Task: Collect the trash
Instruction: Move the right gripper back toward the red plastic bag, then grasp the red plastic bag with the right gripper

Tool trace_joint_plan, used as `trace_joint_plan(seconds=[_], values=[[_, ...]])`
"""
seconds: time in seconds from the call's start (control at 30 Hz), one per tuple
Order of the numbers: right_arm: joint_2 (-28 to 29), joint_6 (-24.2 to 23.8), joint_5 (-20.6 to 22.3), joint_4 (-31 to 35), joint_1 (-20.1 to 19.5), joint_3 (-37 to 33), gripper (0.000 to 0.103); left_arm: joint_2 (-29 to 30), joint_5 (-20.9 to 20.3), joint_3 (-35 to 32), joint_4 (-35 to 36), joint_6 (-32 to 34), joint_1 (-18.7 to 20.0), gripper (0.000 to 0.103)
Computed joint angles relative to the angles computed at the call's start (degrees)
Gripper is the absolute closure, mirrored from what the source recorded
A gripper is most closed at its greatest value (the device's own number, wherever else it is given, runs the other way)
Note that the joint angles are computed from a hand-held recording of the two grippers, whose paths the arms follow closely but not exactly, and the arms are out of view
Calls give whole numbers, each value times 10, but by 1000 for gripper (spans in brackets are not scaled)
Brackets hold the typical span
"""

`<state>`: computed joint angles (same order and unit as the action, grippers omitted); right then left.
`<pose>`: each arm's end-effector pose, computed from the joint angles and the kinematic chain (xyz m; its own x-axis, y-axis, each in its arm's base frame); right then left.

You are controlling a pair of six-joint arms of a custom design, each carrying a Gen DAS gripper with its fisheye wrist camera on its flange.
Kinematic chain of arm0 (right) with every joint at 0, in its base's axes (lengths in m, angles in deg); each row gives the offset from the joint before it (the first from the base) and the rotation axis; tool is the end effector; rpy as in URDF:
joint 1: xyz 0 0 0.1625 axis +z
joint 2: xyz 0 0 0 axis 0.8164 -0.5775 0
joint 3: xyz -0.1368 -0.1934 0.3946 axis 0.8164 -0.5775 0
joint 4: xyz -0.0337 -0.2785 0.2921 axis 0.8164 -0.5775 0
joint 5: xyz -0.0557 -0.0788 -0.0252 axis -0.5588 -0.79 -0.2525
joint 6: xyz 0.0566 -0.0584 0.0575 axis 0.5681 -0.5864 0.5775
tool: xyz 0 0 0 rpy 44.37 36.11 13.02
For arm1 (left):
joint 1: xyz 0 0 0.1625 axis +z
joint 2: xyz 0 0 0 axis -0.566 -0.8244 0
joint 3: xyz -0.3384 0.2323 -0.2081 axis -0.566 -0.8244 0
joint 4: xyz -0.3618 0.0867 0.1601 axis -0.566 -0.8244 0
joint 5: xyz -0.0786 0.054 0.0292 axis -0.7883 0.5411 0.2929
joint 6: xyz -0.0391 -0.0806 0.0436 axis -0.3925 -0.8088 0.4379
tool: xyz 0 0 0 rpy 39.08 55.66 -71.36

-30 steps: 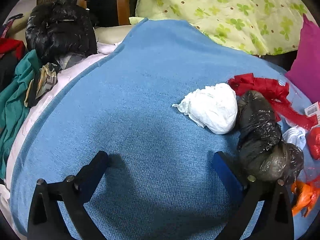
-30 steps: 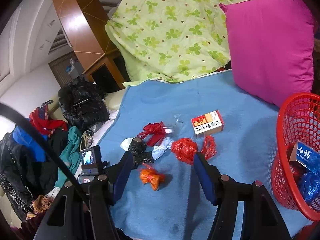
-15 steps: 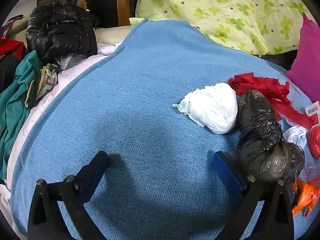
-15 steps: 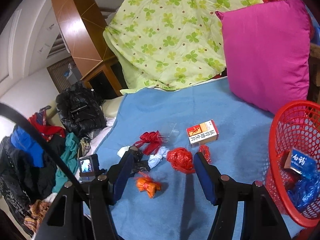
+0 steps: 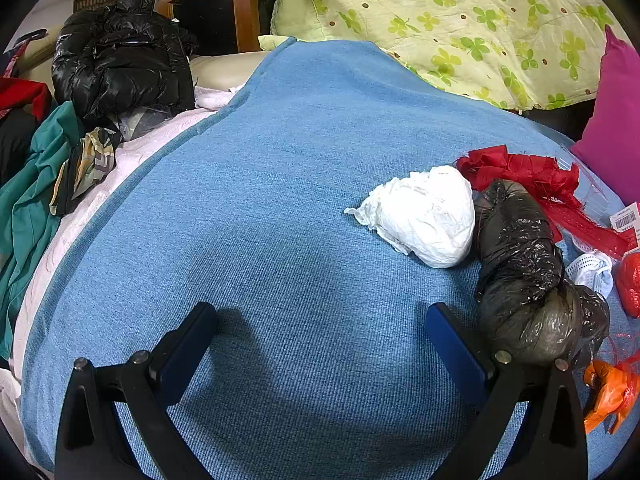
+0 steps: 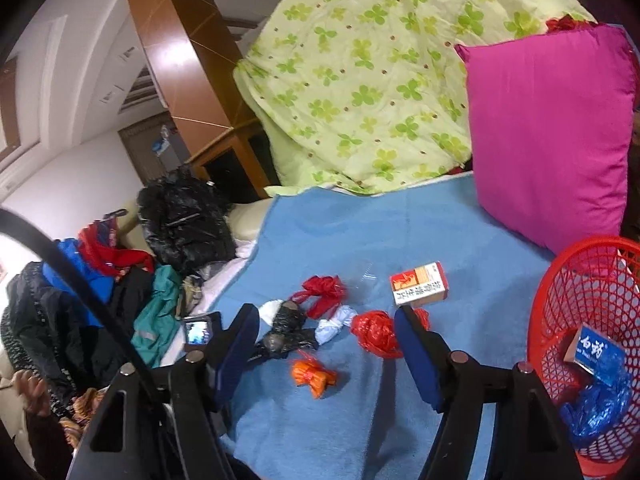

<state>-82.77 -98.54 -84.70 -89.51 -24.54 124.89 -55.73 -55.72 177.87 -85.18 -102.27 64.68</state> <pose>-0.0216 -0.2439 0.4899 -0.8977 -0.2673 0.3503 -0.4405 0.5656 -0.6971 -0.2617 -0.4079 -0.0734 -0.6937 -0.1278 -0.7088 0.4233 0.7239 -0.5448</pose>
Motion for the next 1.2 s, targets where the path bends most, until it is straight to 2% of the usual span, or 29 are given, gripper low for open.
trace_joint_plan(seconds=[0.1, 0.17, 0.27, 0.33, 0.47, 0.57, 0.67, 0.73, 0.8, 0.9, 0.97, 1.0, 1.07, 1.13, 1.2], values=[[-23, -75, 46, 114, -55, -32, 27, 0, 0, 0, 0, 0, 0, 0], [-34, -101, 66, 144, -80, -42, 27, 0, 0, 0, 0, 0, 0, 0], [-33, -105, 74, 162, -92, -55, 27, 0, 0, 0, -1, 0, 0, 0], [-30, -120, 81, 200, -102, -69, 26, 1, 0, 0, -1, 0, 0, 0], [-32, -174, 101, 276, -130, -91, 23, 1, 0, 0, -1, 0, 0, 0], [-21, -179, 98, 303, -128, -103, 20, 1, 0, 0, -1, 0, 0, 0], [6, -101, 60, 222, -67, -88, 19, 1, 0, 0, -1, 0, 0, 0], [39, -21, 7, 138, 0, -70, 19, 1, 0, 0, -2, 0, 0, 0], [69, 27, -43, 80, 54, -56, 19, 1, 0, 0, -2, 0, 0, 0], [139, 118, -173, -47, 162, -28, 19, 1, 0, 0, -1, 0, 0, 0], [186, 136, -224, -89, 199, -19, 19, 1, 0, 0, -1, 0, 0, 0], [220, 150, -252, -135, 219, -10, 19, 1, 0, 0, -1, 0, 0, 0], [272, 146, -277, -205, 237, 1, 19, 1, 0, 0, -1, 0, 0, 0], [308, 146, -272, -237, 241, 3, 19, 1, 0, 0, 0, -1, 0, 0], [346, 162, -292, -319, 253, 11, 19, 1, 0, 0, -1, 0, 0, 0]])
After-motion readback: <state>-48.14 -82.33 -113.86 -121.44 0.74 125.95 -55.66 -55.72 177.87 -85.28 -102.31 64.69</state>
